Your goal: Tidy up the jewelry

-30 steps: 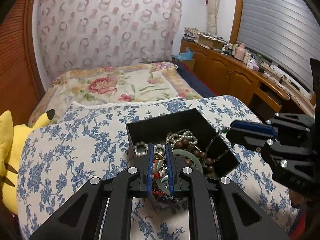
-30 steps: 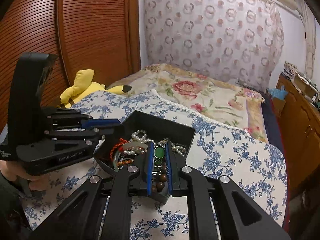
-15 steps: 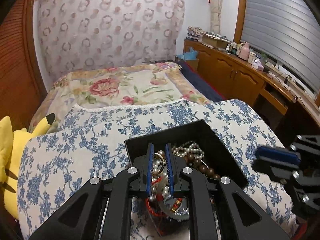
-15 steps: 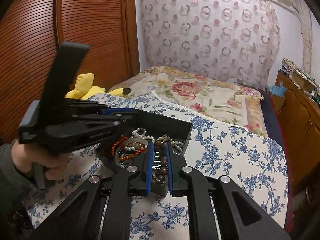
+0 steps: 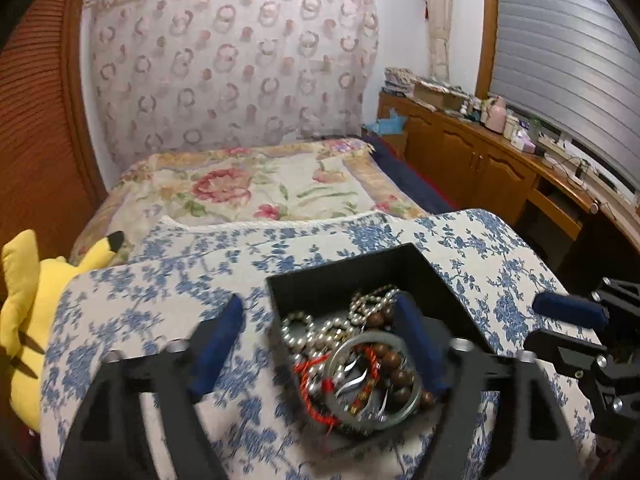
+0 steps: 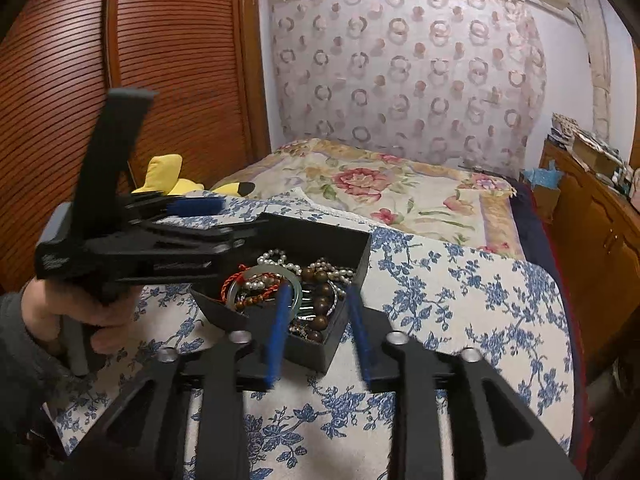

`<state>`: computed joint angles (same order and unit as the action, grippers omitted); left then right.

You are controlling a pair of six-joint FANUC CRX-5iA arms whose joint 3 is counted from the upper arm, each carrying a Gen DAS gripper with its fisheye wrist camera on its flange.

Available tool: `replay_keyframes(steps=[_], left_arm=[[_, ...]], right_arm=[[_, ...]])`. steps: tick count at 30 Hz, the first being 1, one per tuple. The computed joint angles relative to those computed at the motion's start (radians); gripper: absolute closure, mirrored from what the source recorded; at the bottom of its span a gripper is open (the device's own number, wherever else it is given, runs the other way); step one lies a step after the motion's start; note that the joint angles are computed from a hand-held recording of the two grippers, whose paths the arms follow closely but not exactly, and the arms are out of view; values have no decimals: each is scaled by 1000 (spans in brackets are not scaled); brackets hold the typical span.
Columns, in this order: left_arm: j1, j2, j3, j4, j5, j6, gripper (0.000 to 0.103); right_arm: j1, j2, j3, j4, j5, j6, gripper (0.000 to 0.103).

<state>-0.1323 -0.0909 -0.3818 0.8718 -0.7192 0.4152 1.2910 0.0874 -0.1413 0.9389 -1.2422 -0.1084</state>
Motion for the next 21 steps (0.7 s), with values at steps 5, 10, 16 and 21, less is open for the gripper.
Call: replay_keyframes(steps=[5, 10, 16, 21], left_arm=[[30, -94, -94, 51, 51, -40, 8], [82, -174, -155, 85, 30, -69, 8], [140, -277, -226, 108, -1, -123, 8], [229, -352, -261, 106, -93, -130, 8]], right_arm=[[16, 7, -6, 20, -58, -77, 28], [43, 33, 8, 61, -157, -144, 3], [88, 53, 40, 73, -233, -206, 2], [146, 86, 72, 115, -311, -234, 2]])
